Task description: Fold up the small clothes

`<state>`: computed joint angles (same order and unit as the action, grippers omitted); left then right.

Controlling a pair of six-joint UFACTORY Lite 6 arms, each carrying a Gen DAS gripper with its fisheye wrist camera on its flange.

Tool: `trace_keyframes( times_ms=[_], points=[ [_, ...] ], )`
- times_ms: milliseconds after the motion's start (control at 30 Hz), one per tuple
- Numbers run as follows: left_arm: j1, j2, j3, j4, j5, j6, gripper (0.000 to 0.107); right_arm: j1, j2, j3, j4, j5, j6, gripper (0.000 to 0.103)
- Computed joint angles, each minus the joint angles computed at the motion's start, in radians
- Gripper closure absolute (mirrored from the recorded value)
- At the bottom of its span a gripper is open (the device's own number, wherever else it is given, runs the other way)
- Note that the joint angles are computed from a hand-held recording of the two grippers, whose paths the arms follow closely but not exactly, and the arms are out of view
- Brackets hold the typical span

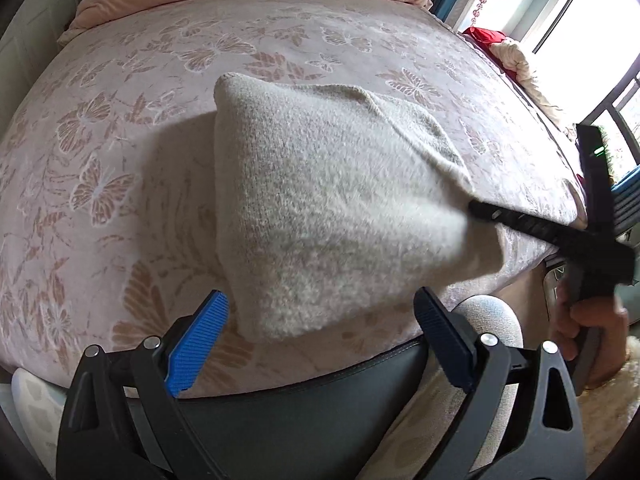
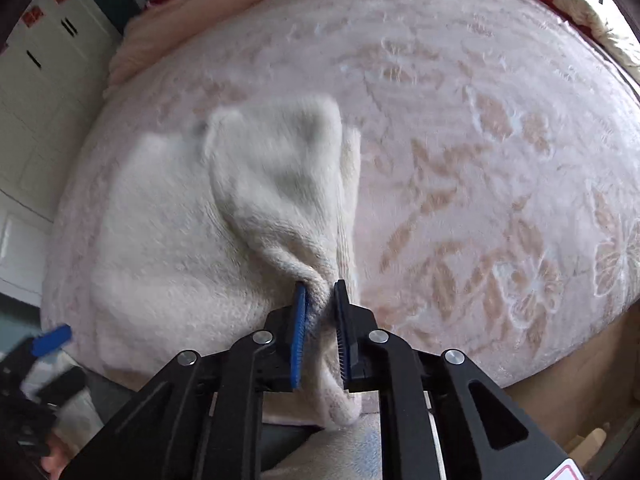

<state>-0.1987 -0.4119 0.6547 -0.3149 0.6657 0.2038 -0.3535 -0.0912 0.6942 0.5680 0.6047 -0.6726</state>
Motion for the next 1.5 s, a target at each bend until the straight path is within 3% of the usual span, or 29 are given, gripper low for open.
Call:
trace_keyframes(
  times_ms=[67, 300, 500, 667, 767, 867, 933, 1000, 1033, 1133, 1233, 1333, 1400, 1500],
  points=[
    [-0.037, 0.044, 0.021, 0.022, -0.028, -0.025, 0.015, -0.027, -0.030, -0.023, 0.068, 0.008, -0.060, 0.085],
    [-0.036, 0.174, 0.081, 0.001, -0.061, -0.042, 0.015, -0.001, -0.167, 0.091, 0.079, 0.111, 0.011, 0.080],
    [-0.074, 0.223, 0.103, 0.075, -0.085, -0.130, 0.015, 0.143, 0.083, 0.067, -0.067, -0.104, 0.157, 0.098],
    [-0.067, 0.244, 0.095, 0.104, -0.097, -0.146, 0.015, 0.181, -0.078, 0.079, -0.096, -0.055, 0.265, 0.098],
    [-0.067, 0.261, 0.094, 0.078, -0.103, -0.135, 0.015, 0.223, 0.065, 0.107, -0.216, -0.097, 0.345, 0.099],
    [-0.070, 0.251, 0.092, 0.075, -0.103, -0.131, 0.015, 0.190, 0.069, 0.110, -0.152, -0.080, 0.286, 0.098],
    [-0.060, 0.253, 0.096, 0.080, -0.100, -0.129, 0.015, 0.176, 0.011, 0.115, -0.160, -0.059, 0.305, 0.086],
    [-0.028, 0.273, 0.106, 0.024, -0.092, -0.073, 0.015, 0.158, -0.026, 0.116, -0.190, -0.067, 0.329, 0.038],
    [-0.006, 0.285, 0.112, -0.031, -0.086, -0.023, 0.015, 0.145, -0.037, 0.107, -0.189, -0.079, 0.313, 0.033],
    [0.128, 0.332, 0.137, -0.292, -0.020, 0.222, 0.012, 0.101, 0.018, 0.099, -0.161, -0.077, 0.240, 0.029],
    [0.259, 0.449, 0.182, -0.491, 0.054, 0.389, 0.009, 0.020, 0.143, 0.099, 0.091, -0.023, -0.018, 0.029],
    [0.294, 0.602, 0.254, -0.504, 0.068, 0.379, 0.009, -0.052, 0.273, 0.118, 0.309, 0.066, -0.200, 0.020],
    [0.282, 0.633, 0.269, -0.498, 0.048, 0.379, 0.009, -0.066, 0.310, 0.119, 0.394, 0.082, -0.266, 0.007],
    [0.244, 0.629, 0.263, -0.471, 0.001, 0.327, 0.009, -0.051, 0.329, 0.123, 0.441, 0.073, -0.289, 0.005]
  ],
)
